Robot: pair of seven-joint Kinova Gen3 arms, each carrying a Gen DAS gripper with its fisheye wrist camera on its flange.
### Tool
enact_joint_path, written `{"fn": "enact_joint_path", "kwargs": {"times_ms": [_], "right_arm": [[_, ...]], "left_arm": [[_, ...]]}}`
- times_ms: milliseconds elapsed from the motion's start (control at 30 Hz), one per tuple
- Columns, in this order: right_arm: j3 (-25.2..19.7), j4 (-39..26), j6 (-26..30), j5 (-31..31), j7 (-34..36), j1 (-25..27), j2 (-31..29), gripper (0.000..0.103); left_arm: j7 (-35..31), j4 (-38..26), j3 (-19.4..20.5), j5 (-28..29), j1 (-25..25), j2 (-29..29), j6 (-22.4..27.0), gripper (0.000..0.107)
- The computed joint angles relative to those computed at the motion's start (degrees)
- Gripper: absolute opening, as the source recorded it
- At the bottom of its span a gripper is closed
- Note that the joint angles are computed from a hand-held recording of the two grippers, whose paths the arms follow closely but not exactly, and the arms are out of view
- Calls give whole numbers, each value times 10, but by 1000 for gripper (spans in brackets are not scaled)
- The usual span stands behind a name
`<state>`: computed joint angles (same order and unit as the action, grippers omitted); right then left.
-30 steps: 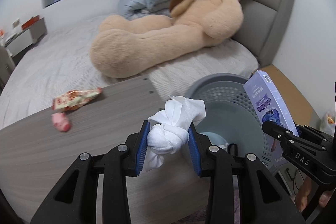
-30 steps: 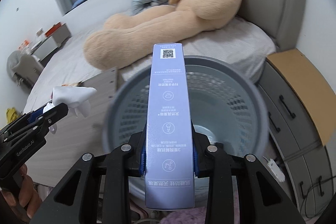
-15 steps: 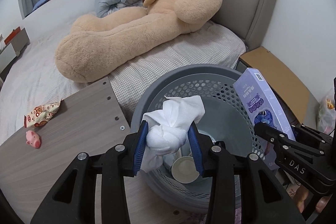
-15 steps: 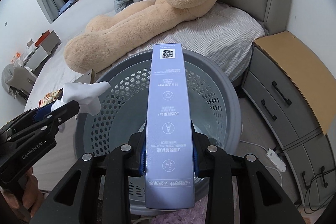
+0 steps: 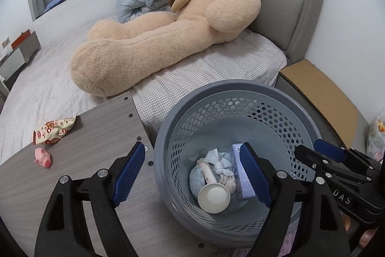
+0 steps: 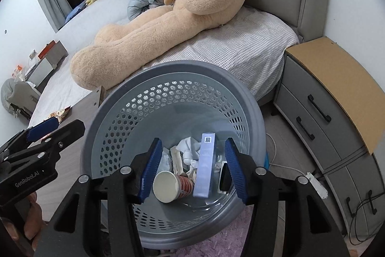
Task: Collect trash
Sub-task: 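Open both grippers over the basket, dropping tissue and box inside, then move both tools back over the table toward the snack wrapper and pig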
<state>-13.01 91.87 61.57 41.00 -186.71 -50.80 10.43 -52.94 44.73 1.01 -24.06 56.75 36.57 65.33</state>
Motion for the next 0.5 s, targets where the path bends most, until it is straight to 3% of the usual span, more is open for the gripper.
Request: {"fn": "enact_joint_path", "kwargs": {"times_ms": [500], "right_arm": [[-3, -16, 29, 12, -18, -26, 11, 55]], "left_arm": [[47, 79, 2, -34, 7, -47, -35, 87]]}}
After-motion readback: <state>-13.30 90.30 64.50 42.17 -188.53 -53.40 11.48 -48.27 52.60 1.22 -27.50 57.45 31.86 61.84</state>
